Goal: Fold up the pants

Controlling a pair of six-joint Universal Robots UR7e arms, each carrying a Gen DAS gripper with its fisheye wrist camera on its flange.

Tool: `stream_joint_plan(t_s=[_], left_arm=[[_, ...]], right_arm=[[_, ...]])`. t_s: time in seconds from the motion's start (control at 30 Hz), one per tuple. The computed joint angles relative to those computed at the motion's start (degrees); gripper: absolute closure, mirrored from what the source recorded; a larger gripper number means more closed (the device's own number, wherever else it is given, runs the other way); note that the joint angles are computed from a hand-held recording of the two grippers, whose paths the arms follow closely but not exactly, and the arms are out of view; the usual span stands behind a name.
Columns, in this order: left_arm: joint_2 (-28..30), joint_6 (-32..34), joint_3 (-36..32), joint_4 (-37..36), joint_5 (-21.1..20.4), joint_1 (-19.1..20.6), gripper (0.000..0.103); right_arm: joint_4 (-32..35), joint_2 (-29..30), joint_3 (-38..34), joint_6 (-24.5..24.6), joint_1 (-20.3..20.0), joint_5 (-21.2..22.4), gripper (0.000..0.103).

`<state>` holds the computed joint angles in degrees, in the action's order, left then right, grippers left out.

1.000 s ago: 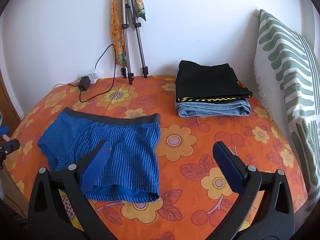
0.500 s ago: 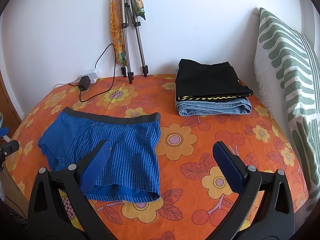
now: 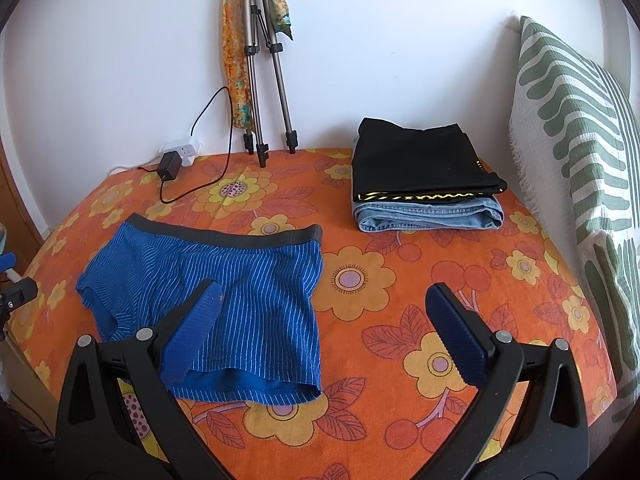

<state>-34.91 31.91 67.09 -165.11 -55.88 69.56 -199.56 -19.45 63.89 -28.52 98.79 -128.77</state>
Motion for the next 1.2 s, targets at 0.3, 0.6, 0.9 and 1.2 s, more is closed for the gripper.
stream_joint_plan(t_s=[0.3, 0.6, 0.9, 1.2], left_arm=[[-0.06, -0.21, 0.08, 0.32, 0.25, 0.01, 0.0], [-0.15, -0.33, 0.12, 0.45, 0.23, 0.04, 0.0], [-0.27, -0.88, 0.03, 1.14, 0.16, 0.21, 0.0], [-0.26, -1.52, -0.2, 2.17, -0.19, 0.36, 0.0]], right_arm=[[0.03, 0.08, -0.09, -0.04, 0.05, -0.05, 0.0], [0.12, 0.08, -0.06, 0.1, 0.04, -0.04, 0.0], [-0.06, 0.08, 0.01, 0.04, 0.0, 0.02, 0.0], [-0.01, 0.14, 0.0, 0.09, -0.01, 0.04, 0.0]])
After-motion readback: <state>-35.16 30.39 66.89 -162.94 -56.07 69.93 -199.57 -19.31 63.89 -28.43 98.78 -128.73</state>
